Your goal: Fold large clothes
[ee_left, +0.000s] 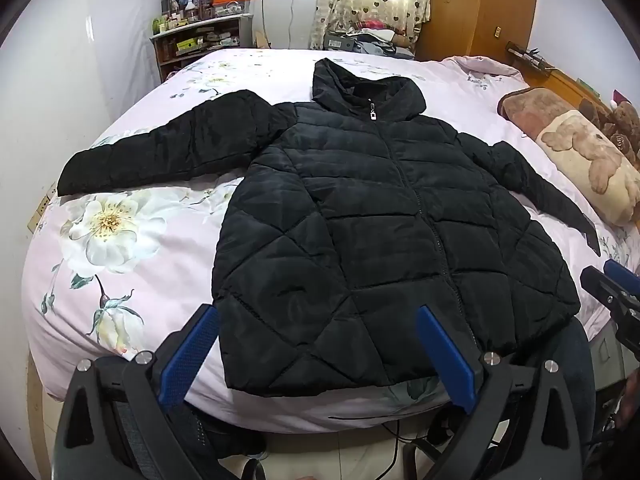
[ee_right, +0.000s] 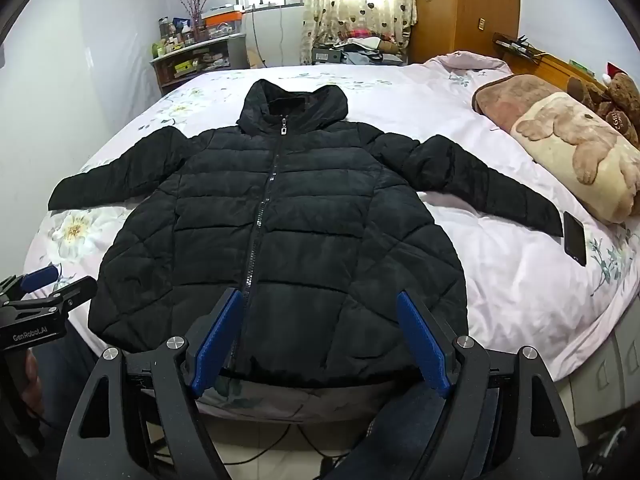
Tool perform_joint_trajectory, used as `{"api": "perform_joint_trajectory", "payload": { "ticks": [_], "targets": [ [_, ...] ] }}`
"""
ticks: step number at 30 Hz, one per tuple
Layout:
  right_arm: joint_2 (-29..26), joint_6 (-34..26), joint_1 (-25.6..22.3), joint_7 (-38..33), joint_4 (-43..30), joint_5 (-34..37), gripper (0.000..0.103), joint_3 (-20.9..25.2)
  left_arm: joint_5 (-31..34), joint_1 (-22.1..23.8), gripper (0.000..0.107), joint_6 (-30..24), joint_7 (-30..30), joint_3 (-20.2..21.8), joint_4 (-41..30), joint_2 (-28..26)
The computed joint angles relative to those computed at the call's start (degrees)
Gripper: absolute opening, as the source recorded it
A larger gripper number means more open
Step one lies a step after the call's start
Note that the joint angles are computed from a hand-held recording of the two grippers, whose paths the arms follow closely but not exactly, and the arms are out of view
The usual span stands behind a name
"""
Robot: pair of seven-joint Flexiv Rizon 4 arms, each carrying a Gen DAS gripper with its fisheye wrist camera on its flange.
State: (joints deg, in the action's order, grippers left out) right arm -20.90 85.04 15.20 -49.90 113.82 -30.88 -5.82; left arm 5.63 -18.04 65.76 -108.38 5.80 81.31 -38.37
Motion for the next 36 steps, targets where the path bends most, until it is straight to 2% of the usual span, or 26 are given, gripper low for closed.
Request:
{"api": "perform_joint_trajectory", "payload": {
  "ticks": [11,14,36],
  "targets": [
    [0.1,-0.9,-0.5,-1.0,-0.6,0.7,0.079,0.9,-0.6,0.2,0.1,0.0,0.0,-0.4,-0.1,-0.5],
    [-0.2,0.4,0.9,0.6,0.4,-0.5,0.079,-0.9,-0.6,0.1,0.1,0.1,0.0,-0.4,0.2,-0.2],
    [-0.6,-1.2,0.2,-0.4,-0.8,0.0,0.079,0.6,-2.1,0.9,0.1,0.0,1.6,-1.3,0.4,0.0]
  ]
}}
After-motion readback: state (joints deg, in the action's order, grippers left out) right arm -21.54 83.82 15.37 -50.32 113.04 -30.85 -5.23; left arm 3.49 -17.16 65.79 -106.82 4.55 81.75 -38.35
